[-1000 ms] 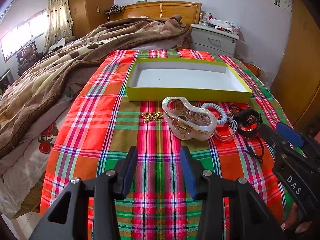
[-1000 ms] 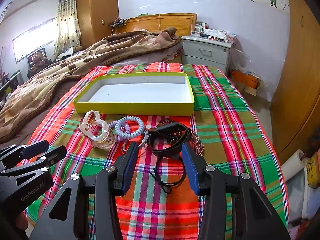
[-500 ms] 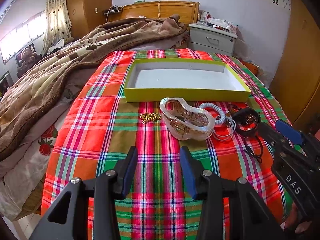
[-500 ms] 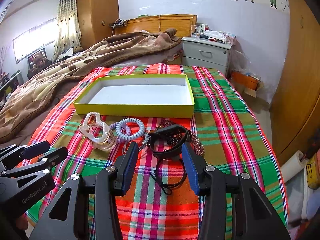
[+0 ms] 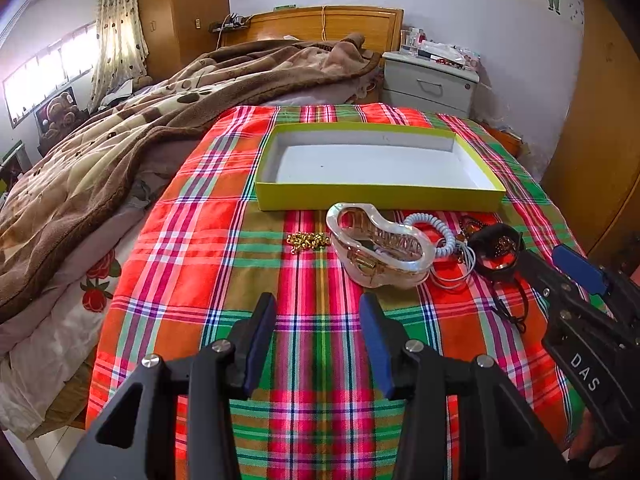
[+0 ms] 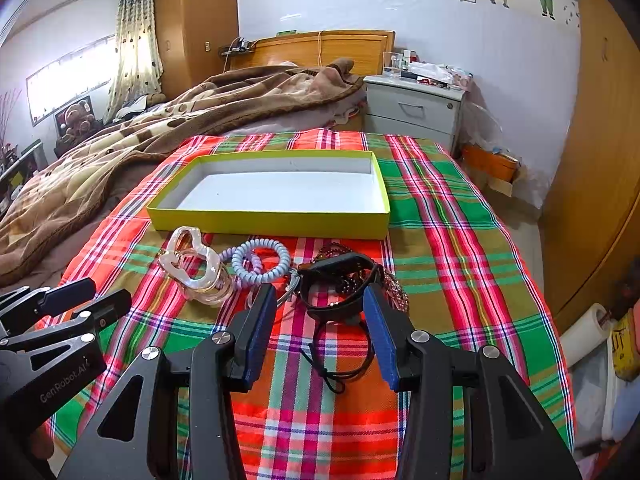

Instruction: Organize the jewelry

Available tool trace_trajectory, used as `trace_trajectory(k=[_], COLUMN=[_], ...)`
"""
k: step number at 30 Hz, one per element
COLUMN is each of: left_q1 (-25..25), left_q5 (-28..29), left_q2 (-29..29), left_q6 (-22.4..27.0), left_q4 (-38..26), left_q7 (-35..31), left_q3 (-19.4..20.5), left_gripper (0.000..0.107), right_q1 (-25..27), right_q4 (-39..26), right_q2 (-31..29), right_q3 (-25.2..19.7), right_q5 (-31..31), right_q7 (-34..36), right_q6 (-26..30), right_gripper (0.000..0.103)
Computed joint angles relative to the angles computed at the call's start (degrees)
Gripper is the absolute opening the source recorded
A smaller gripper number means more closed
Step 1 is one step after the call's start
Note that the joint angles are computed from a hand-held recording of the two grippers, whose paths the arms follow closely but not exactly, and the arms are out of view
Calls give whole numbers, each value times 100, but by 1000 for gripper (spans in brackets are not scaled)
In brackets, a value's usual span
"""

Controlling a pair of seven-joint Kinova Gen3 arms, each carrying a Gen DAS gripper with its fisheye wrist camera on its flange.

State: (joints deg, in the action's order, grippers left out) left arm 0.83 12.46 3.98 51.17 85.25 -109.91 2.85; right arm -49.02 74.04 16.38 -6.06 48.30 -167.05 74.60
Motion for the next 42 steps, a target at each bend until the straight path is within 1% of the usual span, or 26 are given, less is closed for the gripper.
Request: trace_trajectory(k=[9,15,20,27,30,32,36,37,38,40,42], left_q1=[-29,-77,-161,-401,-524,-444,-367,-332,-287,-296,-280], left_q5=[21,129,359,931,1221,1128,956,865,745,683,627], left_q2=[7,85,341,762,1159,1342,1523,1612,1669,1730,1772], left_q6=[33,159,492,924,1451,1615,1662,1747,1803,1839,1852], left_q4=[-9,-112,-448,-1009,-1557,-1815,-2016,-2129,-2205,-2251,-2297], left_q7=[-50,-111,-277,-539,-644,-429,-185,-85,13,56,85], left_q3=[-14,-17,17,121,225,225,243,234,216,237,258], left_gripper=[45,45,45,45,45,45,45,45,45,45,45], right_q1=[0,24,141,426,677,863,1141,1249,1289,1320,1387], right_q4=[18,41,135,266,459,502,667,696,695,639,683], right_q2=[16,6,-66,-186,-340,-378,-476,-500,-498,-440,-447], right_q3=[2,7,24,51,36,32,8,-10,1,16,12], right_q5=[13,-23,-76,-173,-344,-519,-776,-921,-1013,-1102,-1224], right_q7=[-19,-22,-52,-45,-75,-8,224,326,370,427,548], right_q6=[-21,-58,-166,-330,-698,-847,-1253,-1367,-1387,-1265,-1377], right_gripper=[46,46,46,46,46,46,46,46,46,46,46])
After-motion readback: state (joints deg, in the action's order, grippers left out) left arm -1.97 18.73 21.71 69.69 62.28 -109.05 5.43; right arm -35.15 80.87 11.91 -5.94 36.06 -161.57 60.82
